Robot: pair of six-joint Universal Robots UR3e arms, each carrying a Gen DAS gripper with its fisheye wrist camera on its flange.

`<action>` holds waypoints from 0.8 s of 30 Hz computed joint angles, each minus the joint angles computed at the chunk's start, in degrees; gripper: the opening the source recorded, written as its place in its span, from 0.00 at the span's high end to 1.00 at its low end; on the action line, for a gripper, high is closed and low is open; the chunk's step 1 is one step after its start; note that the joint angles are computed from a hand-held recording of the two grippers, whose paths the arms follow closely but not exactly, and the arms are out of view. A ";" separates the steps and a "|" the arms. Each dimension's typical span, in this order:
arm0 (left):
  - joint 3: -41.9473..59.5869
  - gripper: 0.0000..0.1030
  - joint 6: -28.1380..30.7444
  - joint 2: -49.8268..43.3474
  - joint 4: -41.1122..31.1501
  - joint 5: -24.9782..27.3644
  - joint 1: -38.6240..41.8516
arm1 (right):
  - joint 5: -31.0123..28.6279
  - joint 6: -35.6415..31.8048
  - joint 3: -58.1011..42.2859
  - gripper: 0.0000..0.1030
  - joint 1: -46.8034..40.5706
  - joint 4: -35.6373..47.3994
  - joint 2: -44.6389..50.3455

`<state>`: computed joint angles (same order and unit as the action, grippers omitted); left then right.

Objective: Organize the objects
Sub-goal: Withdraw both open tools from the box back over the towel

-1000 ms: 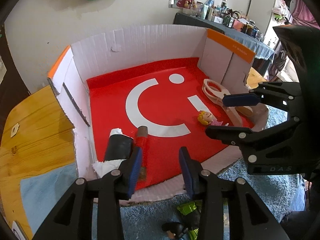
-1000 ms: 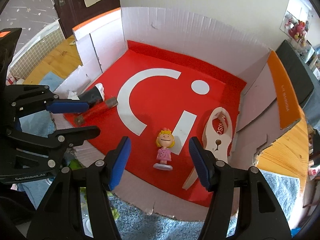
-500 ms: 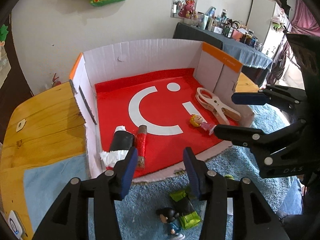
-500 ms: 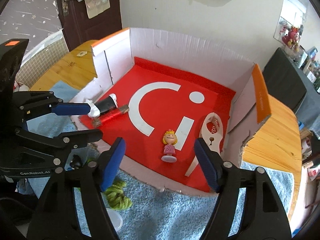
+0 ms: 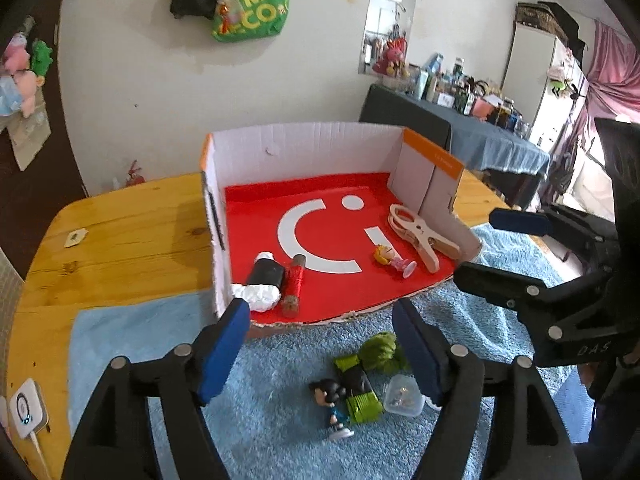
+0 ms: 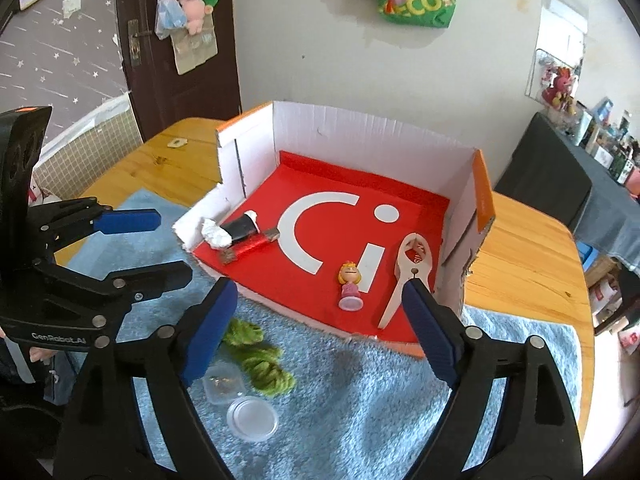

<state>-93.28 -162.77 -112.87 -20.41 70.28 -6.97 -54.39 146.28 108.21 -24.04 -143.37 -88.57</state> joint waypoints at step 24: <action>-27.50 0.11 -2.03 11.48 17.32 1.15 2.35 | 2.66 4.97 27.41 0.08 -5.06 -17.89 -13.55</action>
<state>-120.78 -164.80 -101.39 -3.09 71.43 -4.62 -51.73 151.25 135.62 -29.11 -161.26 -102.12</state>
